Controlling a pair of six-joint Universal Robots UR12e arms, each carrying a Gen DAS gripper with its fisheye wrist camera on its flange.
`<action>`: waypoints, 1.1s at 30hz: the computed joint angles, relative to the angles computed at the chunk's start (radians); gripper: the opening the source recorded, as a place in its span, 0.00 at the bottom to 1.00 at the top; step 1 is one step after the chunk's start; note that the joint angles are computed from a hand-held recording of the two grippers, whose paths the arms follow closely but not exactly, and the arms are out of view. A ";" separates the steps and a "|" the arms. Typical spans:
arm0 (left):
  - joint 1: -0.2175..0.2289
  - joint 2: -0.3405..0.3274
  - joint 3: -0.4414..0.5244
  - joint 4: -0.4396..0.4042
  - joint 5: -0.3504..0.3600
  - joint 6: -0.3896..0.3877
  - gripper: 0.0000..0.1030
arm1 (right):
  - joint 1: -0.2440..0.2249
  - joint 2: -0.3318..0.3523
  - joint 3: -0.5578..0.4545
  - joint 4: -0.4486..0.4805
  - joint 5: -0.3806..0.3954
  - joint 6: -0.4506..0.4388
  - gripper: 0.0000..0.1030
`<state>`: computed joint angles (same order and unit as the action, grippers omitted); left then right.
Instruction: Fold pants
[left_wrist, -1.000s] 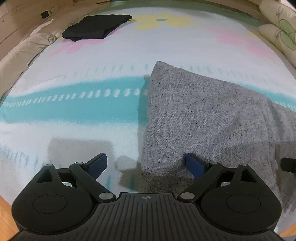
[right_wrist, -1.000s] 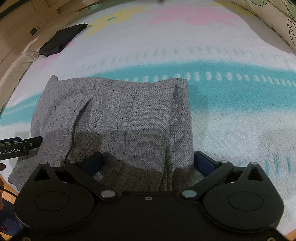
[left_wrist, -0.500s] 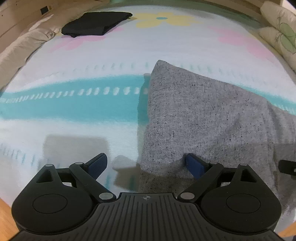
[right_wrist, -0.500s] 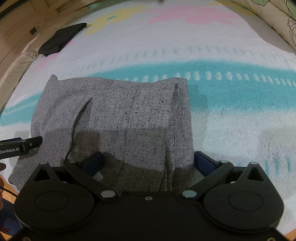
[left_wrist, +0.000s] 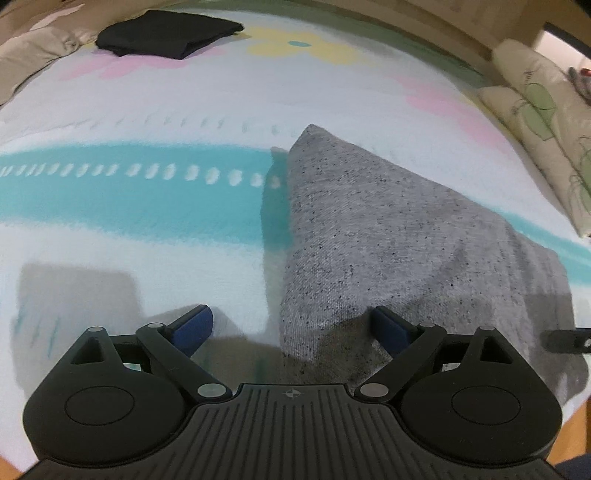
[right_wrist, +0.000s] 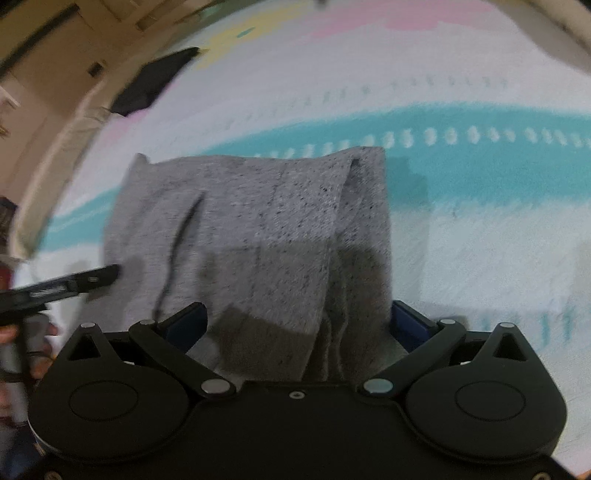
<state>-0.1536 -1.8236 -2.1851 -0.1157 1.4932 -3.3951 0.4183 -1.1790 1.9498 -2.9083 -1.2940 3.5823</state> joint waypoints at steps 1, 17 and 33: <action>0.006 -0.001 -0.003 0.009 -0.017 0.012 0.91 | -0.012 -0.001 0.012 -0.025 0.040 0.017 1.00; 0.005 -0.062 0.040 0.090 -0.175 0.112 0.66 | -0.078 0.109 0.010 -0.302 0.329 0.256 0.48; -0.022 -0.031 0.094 0.230 -0.040 0.014 0.18 | -0.005 0.038 -0.096 -0.173 0.095 0.103 0.37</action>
<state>-0.1752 -1.8550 -2.0911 0.1147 1.4532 -3.3812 0.4136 -1.1406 1.8541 -3.0813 -1.1991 3.6857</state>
